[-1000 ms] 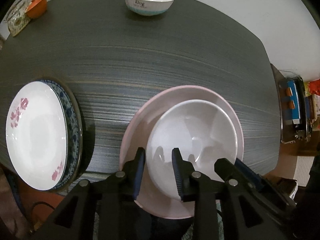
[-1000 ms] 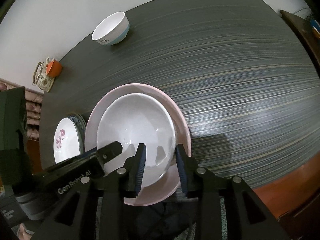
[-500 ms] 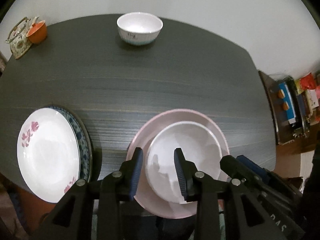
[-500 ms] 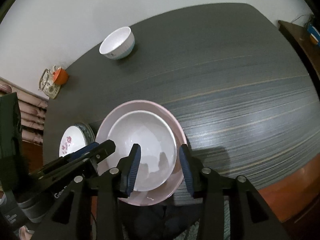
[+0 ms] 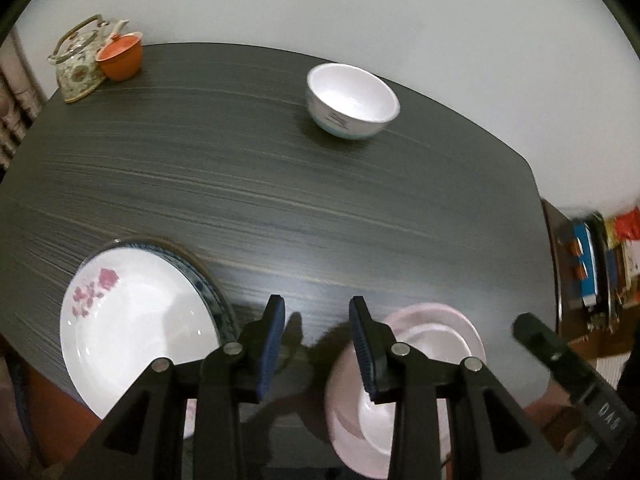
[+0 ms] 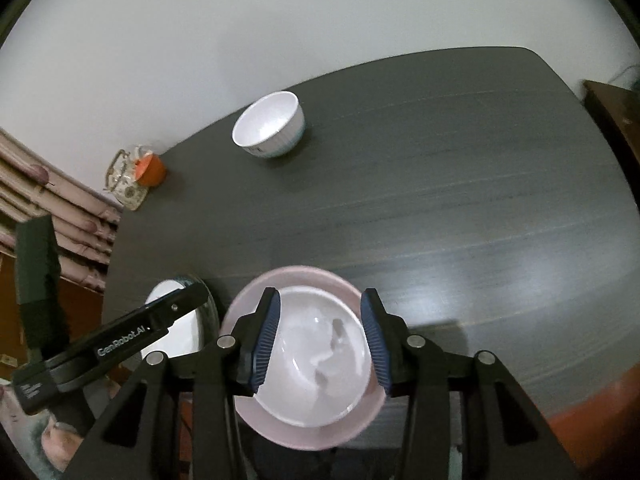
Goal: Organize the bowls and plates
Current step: 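Open both grippers and pull them up from the nested bowls, then move both grippers to the rim of the second small white bowl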
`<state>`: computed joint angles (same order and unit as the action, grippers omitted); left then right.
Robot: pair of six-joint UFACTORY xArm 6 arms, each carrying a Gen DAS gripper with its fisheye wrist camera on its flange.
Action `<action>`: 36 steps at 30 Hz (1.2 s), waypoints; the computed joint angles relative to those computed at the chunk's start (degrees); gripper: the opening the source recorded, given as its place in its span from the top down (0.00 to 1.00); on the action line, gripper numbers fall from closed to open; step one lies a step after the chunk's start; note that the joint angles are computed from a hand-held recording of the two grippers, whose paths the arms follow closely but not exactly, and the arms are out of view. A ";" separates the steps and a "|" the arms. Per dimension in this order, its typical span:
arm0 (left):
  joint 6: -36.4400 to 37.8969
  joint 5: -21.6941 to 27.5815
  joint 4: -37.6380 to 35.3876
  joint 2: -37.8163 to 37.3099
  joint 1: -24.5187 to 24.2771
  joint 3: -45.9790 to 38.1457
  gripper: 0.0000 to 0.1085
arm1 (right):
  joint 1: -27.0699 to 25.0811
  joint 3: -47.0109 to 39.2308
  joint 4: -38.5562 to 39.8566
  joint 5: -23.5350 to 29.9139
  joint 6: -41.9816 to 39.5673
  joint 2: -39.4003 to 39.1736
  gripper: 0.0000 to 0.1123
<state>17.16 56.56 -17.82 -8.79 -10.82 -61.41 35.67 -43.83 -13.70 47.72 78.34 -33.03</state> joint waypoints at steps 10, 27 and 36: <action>-3.69 -3.50 1.32 11.41 0.27 -10.54 0.69 | -11.32 -1.74 4.66 -5.31 -14.27 4.85 0.63; -11.63 6.30 -6.56 44.22 -0.85 -50.03 0.69 | -22.30 -11.71 25.76 -13.69 -40.51 25.41 0.63; -14.51 11.58 -5.02 54.85 -1.48 -63.35 0.69 | -23.73 -21.69 29.92 -12.87 -45.26 37.19 0.63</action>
<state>2.65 68.13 -22.84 46.06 -12.31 -124.76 11.95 -65.52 16.22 34.85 33.09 4.15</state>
